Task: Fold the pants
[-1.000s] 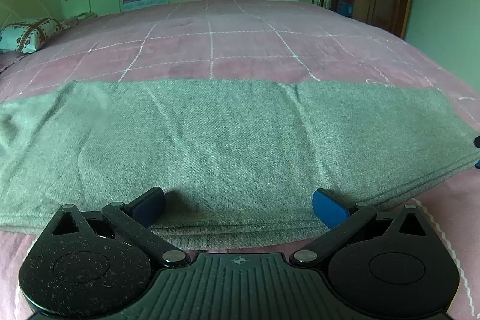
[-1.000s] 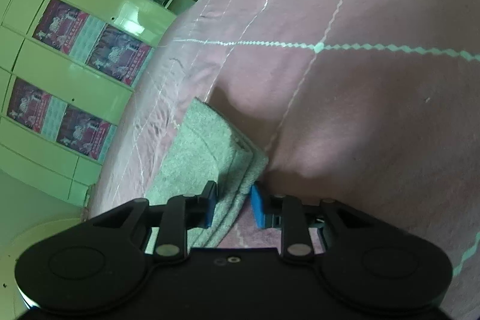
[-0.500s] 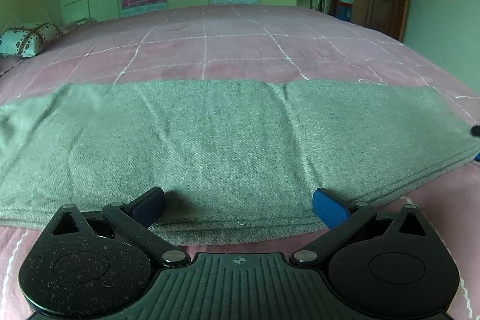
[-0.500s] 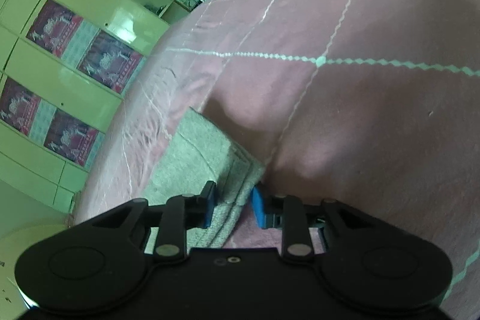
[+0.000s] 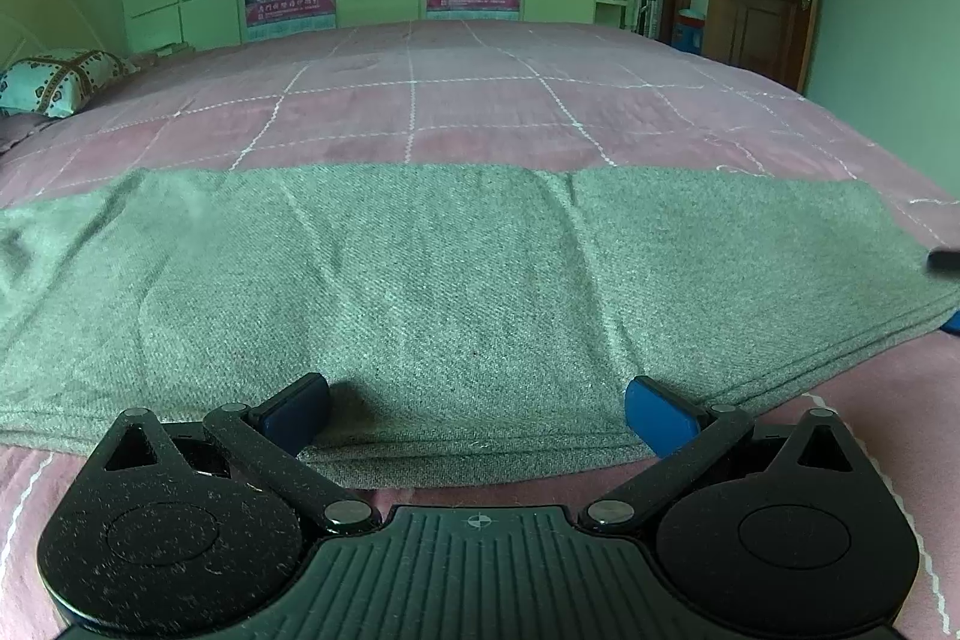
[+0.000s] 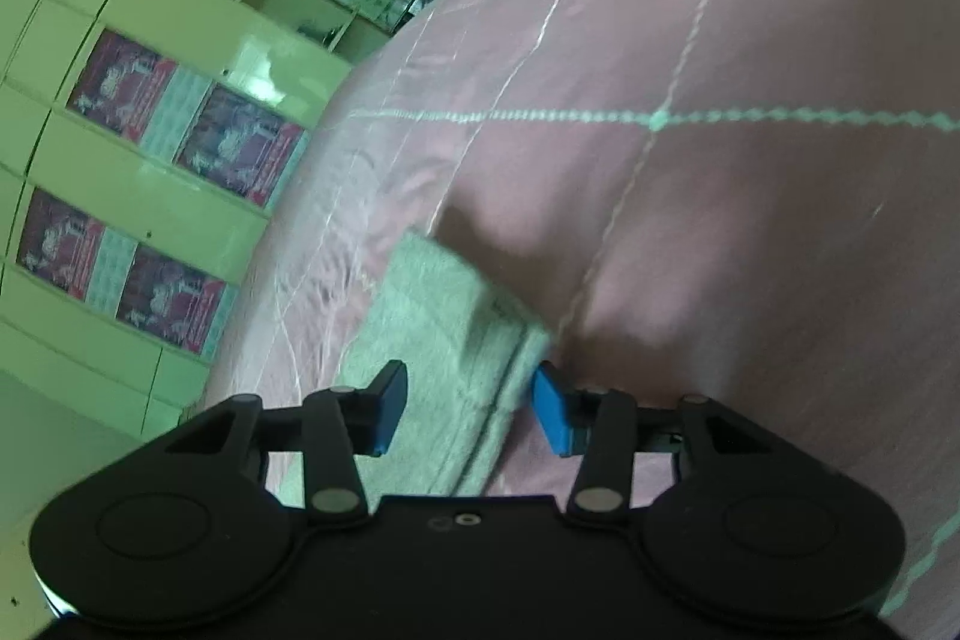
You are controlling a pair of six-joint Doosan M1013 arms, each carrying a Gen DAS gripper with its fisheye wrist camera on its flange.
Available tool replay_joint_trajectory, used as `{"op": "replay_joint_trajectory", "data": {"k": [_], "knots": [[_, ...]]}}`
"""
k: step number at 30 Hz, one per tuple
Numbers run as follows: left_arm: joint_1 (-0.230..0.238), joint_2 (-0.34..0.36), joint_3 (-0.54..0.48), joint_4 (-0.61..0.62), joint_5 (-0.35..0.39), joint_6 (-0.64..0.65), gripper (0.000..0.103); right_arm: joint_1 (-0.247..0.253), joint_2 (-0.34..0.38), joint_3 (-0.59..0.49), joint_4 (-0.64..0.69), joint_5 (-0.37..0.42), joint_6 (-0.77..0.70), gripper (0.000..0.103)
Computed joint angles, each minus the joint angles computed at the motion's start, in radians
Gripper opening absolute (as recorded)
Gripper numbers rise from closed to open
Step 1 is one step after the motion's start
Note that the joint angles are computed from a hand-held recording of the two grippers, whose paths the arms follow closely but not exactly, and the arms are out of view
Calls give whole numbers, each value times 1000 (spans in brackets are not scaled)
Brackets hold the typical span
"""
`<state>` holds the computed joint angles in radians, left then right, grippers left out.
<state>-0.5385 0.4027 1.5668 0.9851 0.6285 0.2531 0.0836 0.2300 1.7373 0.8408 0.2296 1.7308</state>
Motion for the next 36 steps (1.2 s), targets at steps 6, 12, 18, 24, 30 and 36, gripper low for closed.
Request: {"op": "replay_joint_trajectory", "data": {"k": [6,12,18,24,30,36], "knots": [[16,-11,-4,-76,-34,55,103,29,-2,-40,-292,21,163,4],[113,-166,156,42,-102,-126,103,119,4,-131,-318,7,17,4],[252,-319,317,89,-26,-278,103,268,70,-253,-236,26,-193,4],[313,-384,412,85,-14,-351,103,409,189,-367,-58,219,-468,23],[330,-376,423,80,-88,-351,103,436,159,-289,-46,243,-523,20],[287,-305,341,129,-152,-302,103,376,85,-196,-39,68,-512,20]]}}
